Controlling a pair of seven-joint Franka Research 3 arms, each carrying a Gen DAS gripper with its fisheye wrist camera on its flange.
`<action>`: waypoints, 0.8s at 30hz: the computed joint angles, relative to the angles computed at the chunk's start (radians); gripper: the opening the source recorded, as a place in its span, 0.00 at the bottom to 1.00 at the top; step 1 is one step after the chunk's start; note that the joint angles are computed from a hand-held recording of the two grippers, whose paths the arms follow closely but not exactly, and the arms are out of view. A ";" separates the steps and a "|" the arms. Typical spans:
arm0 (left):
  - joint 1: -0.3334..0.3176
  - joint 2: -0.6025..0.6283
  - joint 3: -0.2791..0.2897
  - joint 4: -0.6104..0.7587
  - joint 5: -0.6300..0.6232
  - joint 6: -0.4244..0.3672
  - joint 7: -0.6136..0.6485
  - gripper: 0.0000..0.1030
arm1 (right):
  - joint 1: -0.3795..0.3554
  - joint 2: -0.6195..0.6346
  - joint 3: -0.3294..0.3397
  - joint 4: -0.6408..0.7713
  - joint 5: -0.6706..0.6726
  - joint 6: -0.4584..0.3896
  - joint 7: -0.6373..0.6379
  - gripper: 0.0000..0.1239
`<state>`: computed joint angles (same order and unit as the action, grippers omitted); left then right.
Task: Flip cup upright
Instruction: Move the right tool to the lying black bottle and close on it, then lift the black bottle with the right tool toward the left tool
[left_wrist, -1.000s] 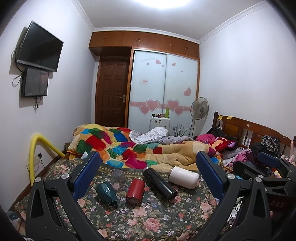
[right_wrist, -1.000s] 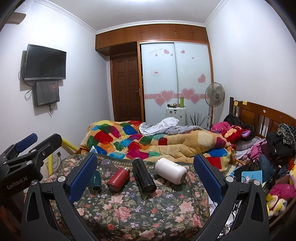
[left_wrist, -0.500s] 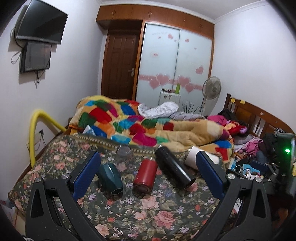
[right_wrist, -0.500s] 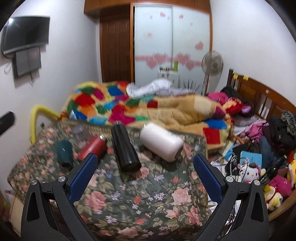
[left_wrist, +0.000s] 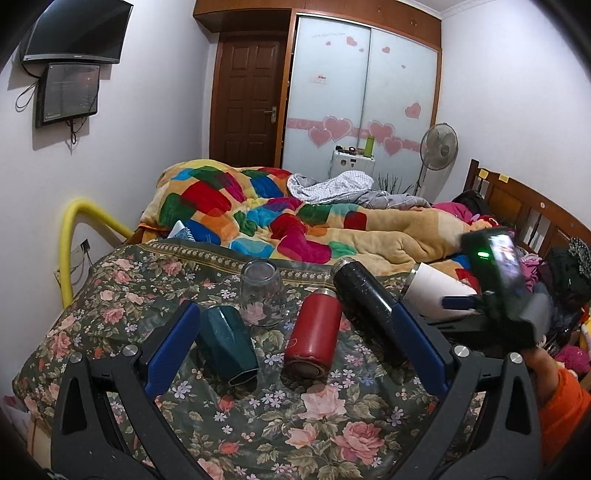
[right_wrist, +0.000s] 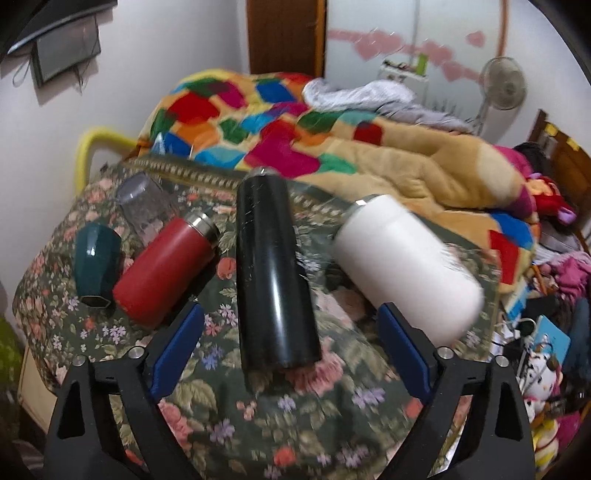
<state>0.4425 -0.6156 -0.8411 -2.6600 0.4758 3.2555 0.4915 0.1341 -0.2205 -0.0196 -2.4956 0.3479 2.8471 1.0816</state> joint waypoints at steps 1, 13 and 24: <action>0.010 0.004 -0.011 0.007 0.002 -0.001 0.000 1.00 | 0.002 0.022 -0.002 0.020 -0.002 -0.016 -0.007 0.69; 0.059 0.017 -0.054 0.012 0.010 -0.001 -0.002 1.00 | -0.009 0.214 0.017 0.220 -0.156 -0.191 0.055 0.51; 0.056 -0.003 -0.051 -0.004 0.009 -0.008 -0.029 1.00 | 0.001 0.268 0.012 0.275 -0.261 -0.244 0.110 0.50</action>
<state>0.4982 -0.6187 -0.8918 -2.6642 0.4844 3.2475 0.4626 0.1355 0.0479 -0.0077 -2.2202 0.0870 2.6034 1.1912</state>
